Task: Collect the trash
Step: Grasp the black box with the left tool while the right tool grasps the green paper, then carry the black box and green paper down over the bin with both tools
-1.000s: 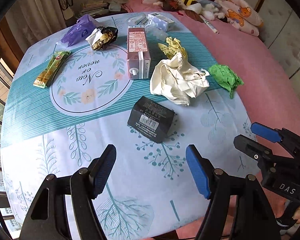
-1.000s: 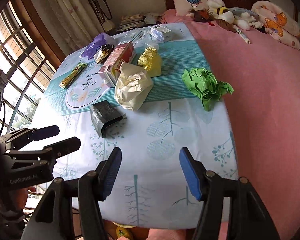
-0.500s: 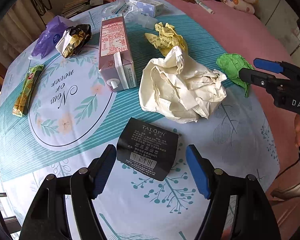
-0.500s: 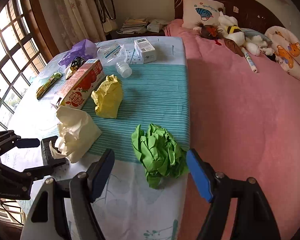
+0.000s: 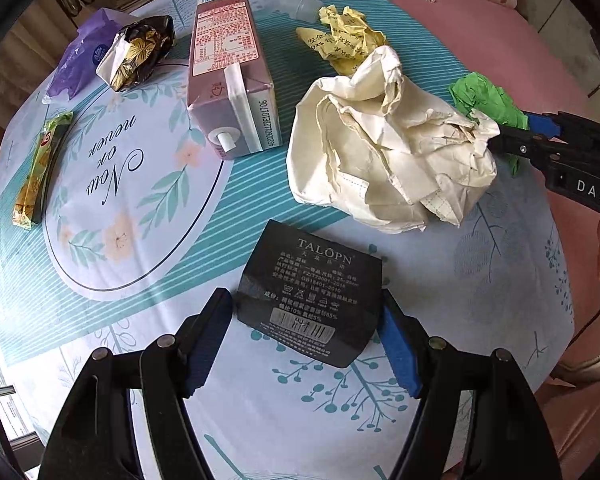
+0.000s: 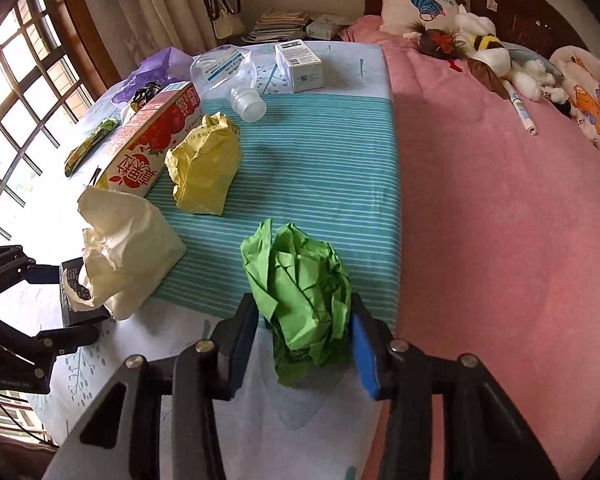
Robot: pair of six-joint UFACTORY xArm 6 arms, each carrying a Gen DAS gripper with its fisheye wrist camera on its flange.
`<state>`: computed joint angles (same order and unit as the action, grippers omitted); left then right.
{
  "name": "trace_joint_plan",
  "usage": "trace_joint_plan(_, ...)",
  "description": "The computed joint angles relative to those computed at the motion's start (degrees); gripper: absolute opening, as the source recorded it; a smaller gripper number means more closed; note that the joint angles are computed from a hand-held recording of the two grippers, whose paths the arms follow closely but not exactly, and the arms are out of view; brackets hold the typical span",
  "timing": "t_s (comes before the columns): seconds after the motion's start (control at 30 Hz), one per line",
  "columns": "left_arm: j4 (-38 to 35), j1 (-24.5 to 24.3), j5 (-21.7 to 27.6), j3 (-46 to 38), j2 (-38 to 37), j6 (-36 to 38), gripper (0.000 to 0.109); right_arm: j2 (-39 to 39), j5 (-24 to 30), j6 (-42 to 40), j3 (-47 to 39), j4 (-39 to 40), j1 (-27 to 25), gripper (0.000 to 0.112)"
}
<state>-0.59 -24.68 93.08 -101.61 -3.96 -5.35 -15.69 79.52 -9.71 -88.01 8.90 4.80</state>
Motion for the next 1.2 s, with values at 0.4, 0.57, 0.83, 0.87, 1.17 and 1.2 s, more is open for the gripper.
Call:
trace_joint_plan(0.4,3.17,1.66,-1.78,5.74,-5.76,-4.50,0.060,-2.64,2.31,4.78,1.16,2.53,0.53,0.037)
trace_joint_plan(0.57,3.77,2.69,-0.89,7.72,-10.54,-6.07,0.060,-5.85,4.41,7.10,2.61,3.01,2.78,0.037)
trace_joint_plan(0.83,3.96,4.19,2.68,8.75,-19.23,-6.67,0.060,-12.07,6.35,14.66,4.52,0.88,11.82,0.037)
trace_joint_plan(0.87,4.34,4.00,3.41,8.42,-20.17,-6.71,0.060,-12.68,6.22,16.18,4.52,0.36,13.43,0.037)
trace_joint_plan(1.17,6.18,7.58,9.53,10.49,-34.03,-0.20,0.060,-16.18,5.89,34.43,3.07,-10.36,35.31,0.037)
trace_joint_plan(1.2,5.39,9.47,9.98,10.88,-35.48,1.14,0.060,-16.29,6.34,37.03,2.72,-12.03,38.43,0.037)
